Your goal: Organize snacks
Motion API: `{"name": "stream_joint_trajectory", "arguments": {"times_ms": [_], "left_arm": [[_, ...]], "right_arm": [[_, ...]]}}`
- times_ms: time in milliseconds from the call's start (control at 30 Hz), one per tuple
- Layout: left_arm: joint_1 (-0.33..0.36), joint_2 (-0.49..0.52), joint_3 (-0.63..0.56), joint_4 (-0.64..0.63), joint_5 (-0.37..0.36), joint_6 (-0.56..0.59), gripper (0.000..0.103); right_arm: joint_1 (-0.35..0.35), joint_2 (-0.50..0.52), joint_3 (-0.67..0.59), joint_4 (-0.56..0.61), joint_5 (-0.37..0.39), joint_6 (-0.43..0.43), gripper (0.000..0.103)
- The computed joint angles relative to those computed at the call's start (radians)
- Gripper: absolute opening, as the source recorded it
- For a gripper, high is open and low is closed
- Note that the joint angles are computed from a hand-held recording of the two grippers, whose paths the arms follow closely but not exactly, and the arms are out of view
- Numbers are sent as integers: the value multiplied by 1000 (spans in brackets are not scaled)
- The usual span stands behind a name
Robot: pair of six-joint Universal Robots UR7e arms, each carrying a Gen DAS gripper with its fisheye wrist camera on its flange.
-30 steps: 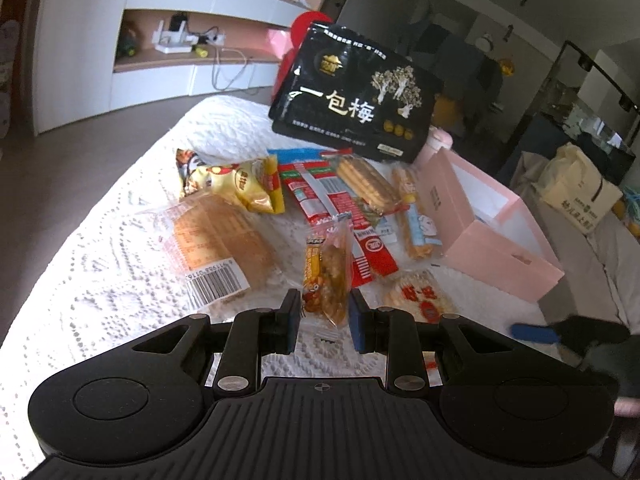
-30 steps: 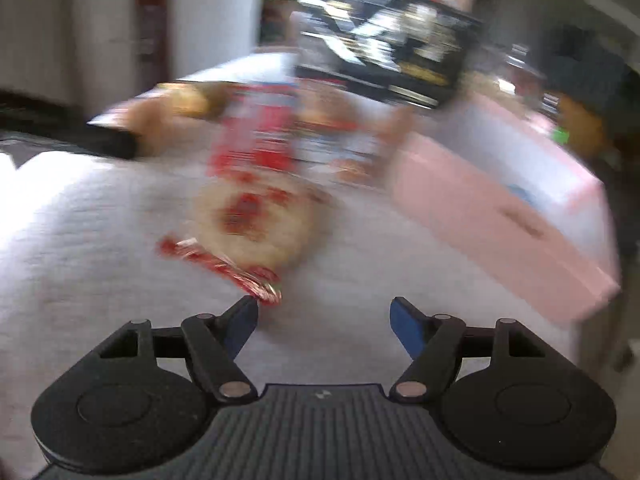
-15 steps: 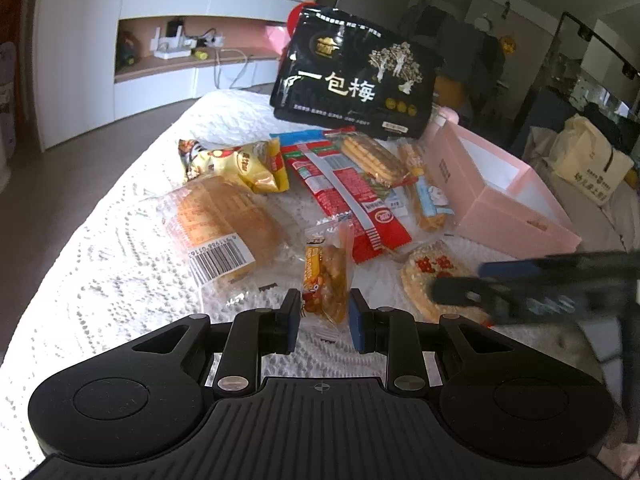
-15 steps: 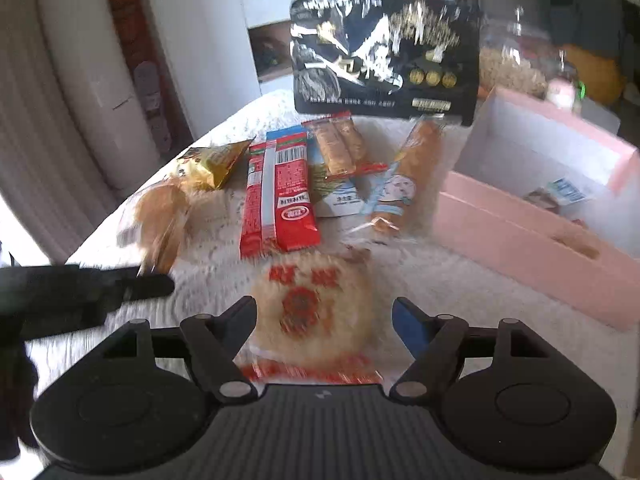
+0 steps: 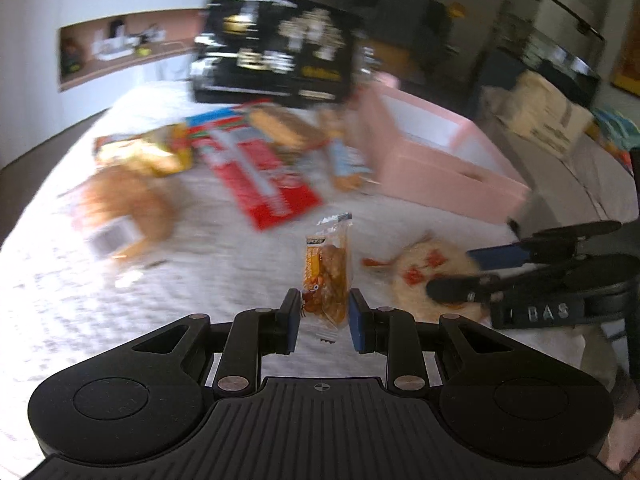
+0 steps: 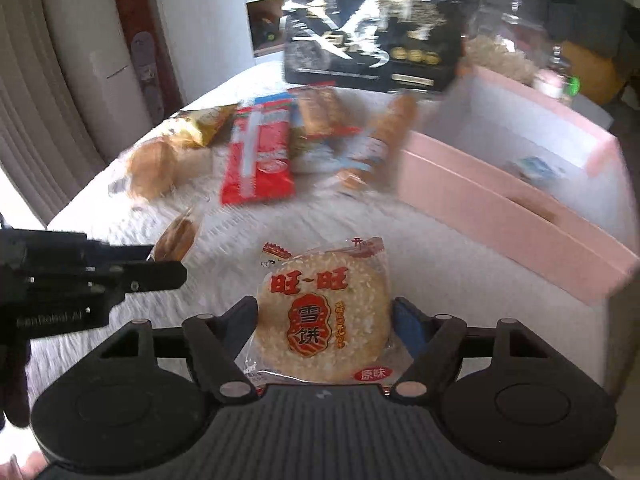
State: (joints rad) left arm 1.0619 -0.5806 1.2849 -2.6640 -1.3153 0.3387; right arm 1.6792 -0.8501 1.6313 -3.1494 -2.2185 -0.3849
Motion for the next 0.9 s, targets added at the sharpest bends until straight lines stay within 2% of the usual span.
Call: {"name": "stream_joint_trajectory", "arguments": {"times_ms": [100, 233, 333, 367, 633, 700, 767, 900], "left_arm": [[-19, 7, 6, 27, -19, 28, 30], [-38, 17, 12, 48, -20, 48, 30], [-44, 22, 13, 42, -8, 45, 30], [-45, 23, 12, 36, 0, 39, 30], [-27, 20, -8, 5, 67, -14, 30], [-23, 18, -7, 5, 73, -26, 30], [-19, 15, -5, 11, 73, -31, 30], [-17, 18, -8, 28, 67, -29, 30]], "right_arm": [[-15, -65, 72, -31, -5, 30, 52], [-30, -105, 133, -119, -4, -21, 53], [-48, -134, 175, -135, 62, -5, 73], [-53, -138, 183, -140, 79, -2, 75], [-50, -68, 128, -115, 132, 7, 75], [-43, -35, 96, -109, 118, -21, 76], [-42, -4, 68, -108, 101, -40, 83], [-36, 18, 44, -101, 86, -21, 83]]}}
